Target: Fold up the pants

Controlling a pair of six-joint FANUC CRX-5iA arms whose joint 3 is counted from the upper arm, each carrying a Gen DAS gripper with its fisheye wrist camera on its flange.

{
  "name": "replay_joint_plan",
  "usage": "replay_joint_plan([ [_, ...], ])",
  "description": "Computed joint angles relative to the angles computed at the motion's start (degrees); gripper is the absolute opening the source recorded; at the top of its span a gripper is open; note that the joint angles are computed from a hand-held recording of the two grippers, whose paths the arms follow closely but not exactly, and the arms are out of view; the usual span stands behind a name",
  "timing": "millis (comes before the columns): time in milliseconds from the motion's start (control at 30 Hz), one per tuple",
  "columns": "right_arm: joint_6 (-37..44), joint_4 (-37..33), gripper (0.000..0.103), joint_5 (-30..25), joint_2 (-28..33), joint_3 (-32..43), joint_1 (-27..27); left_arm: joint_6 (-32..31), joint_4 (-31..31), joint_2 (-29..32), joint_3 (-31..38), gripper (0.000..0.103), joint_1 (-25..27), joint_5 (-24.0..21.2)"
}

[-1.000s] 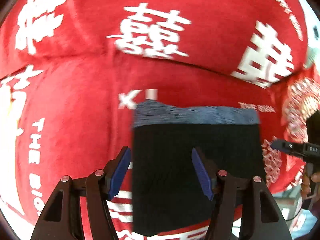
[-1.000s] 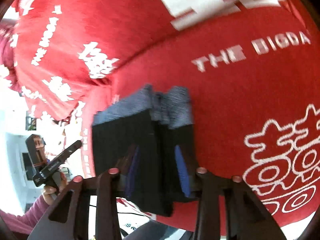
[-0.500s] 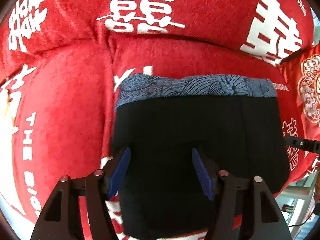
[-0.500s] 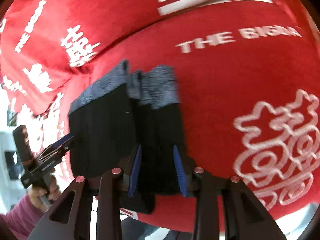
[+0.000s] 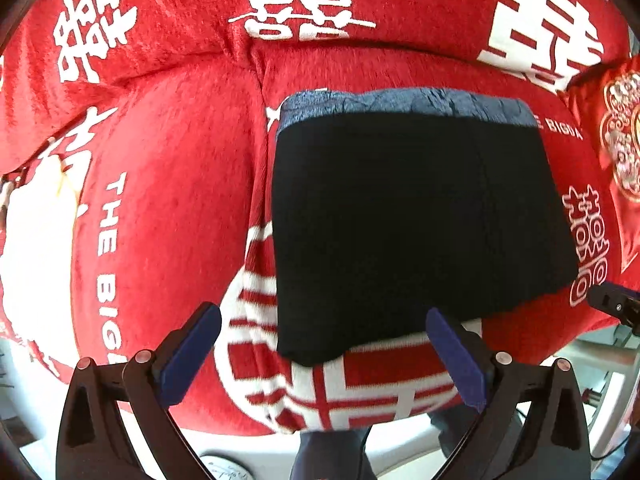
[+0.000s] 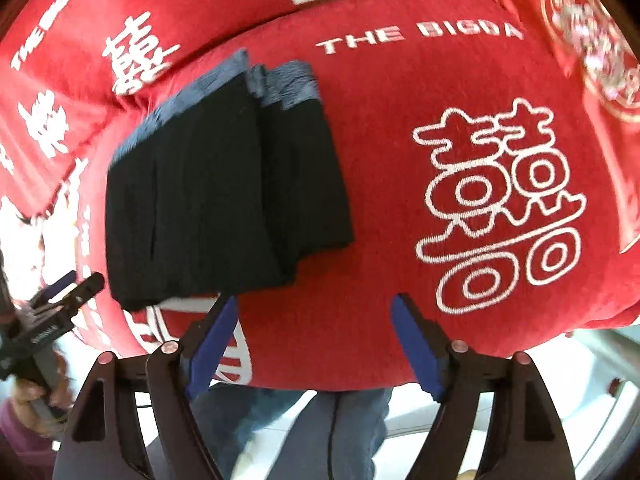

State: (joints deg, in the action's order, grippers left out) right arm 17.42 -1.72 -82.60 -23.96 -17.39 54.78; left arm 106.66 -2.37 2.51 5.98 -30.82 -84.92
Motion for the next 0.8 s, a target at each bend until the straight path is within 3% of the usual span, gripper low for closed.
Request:
replay_joint_plan([
  [167, -1.83, 4.32, 0.088, -4.07, 3.55, 4.75, 6.23, 0.51, -1.94, -1.21, 2.18, 0.103, -1.77, -2.61],
  [333, -2.14, 4.84, 0.088, -7.97, 7.07, 9.98, 8.69, 1.80, -3.43, -1.80, 5.17, 0.103, -2.66, -5.44],
  [800, -6.96, 8.56, 0.089, -13.94, 10.56, 21.12, 11.31, 2.93, -1.45, -4.02, 11.37, 0.103, -1.79, -9.51],
])
